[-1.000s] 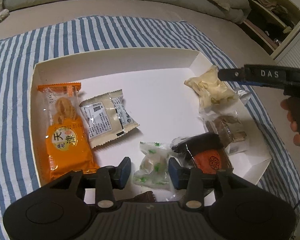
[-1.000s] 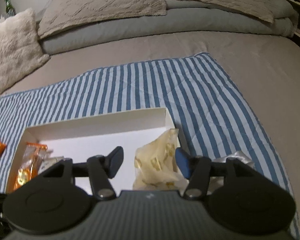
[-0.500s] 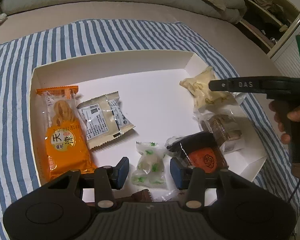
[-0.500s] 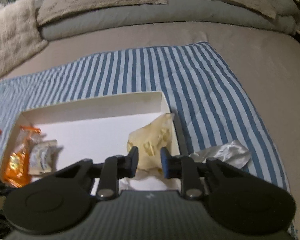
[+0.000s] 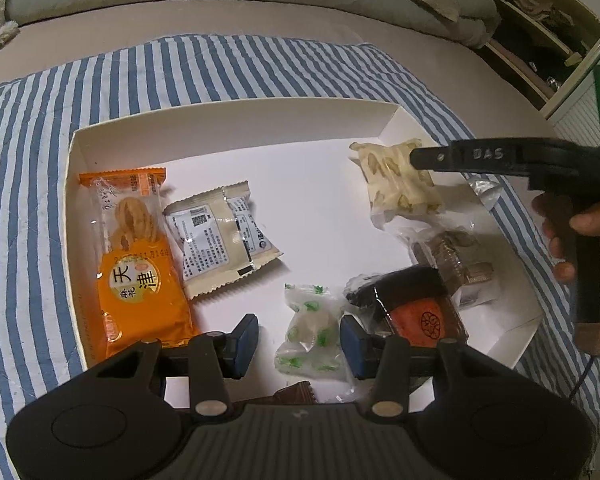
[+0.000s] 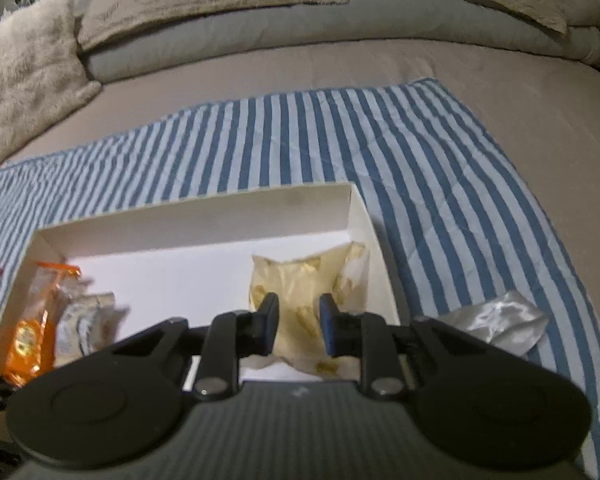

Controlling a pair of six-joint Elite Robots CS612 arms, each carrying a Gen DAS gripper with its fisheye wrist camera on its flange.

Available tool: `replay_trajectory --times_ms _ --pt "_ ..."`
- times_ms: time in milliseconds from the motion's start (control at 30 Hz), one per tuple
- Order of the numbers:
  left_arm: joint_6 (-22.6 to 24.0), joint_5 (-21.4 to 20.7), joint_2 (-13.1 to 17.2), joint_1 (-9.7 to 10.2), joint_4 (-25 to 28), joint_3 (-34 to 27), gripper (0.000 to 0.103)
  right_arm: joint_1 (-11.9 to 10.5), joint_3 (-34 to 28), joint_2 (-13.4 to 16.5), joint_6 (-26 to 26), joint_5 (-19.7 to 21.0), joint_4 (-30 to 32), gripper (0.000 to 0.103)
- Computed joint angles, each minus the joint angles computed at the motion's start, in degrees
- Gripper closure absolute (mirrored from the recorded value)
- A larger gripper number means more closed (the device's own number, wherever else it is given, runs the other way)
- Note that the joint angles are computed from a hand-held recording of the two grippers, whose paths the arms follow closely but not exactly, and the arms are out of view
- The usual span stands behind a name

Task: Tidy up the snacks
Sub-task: 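Open both tools to release the bun bag and candy packet in the box, then move both tools away from the box toward the red and orange packets on the sheet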

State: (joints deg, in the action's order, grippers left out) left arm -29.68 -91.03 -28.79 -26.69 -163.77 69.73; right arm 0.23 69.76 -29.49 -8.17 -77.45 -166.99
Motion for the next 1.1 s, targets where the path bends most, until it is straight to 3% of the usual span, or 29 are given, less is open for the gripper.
replay_trajectory --times_ms 233,300,400,467,500,567,600,767,833,933,1100 --pt "0.0 1.7 -1.4 -0.5 -1.3 1.8 0.056 -0.7 3.6 -2.7 -1.1 1.1 -2.4 0.074" --pt "-0.1 2.3 -1.9 -0.7 -1.7 2.4 0.056 -0.9 4.9 -3.6 -2.1 1.3 -2.6 0.069" --pt "-0.4 3.2 -2.7 -0.97 -2.5 3.4 0.051 -1.3 7.3 -5.2 -2.4 1.8 -4.2 0.053" --pt "-0.5 4.1 -3.3 -1.22 -2.9 4.2 0.045 -1.5 8.9 -6.2 -2.3 1.7 -5.7 0.039" --pt "-0.6 4.5 -3.5 -1.33 -3.0 4.5 0.043 -1.6 9.4 -6.4 -2.4 1.7 -6.2 0.038" --pt "-0.9 5.3 -4.0 -1.52 -3.2 5.1 0.021 -1.8 10.6 -7.1 -2.6 1.8 -6.9 0.032" --pt "-0.9 5.7 -4.2 -1.63 -3.5 5.4 0.016 -1.9 11.0 -7.4 -2.6 1.9 -7.3 0.03" --pt "-1.4 7.5 -5.4 -2.03 -4.7 7.1 0.0 -2.2 12.3 -8.0 -3.3 1.8 -9.1 0.012" --pt "-1.3 8.3 -5.9 -2.14 -5.1 7.7 0.0 -2.3 13.2 -8.5 -3.3 2.0 -10.0 0.011" --pt "-2.0 9.2 -6.7 -2.18 -4.8 8.6 0.0 -2.4 14.4 -9.2 -3.0 2.4 -10.8 0.0" --pt "-1.6 11.6 -7.8 -2.35 -5.8 10.3 0.0 -2.2 15.9 -9.8 -2.3 1.3 -13.7 0.0"
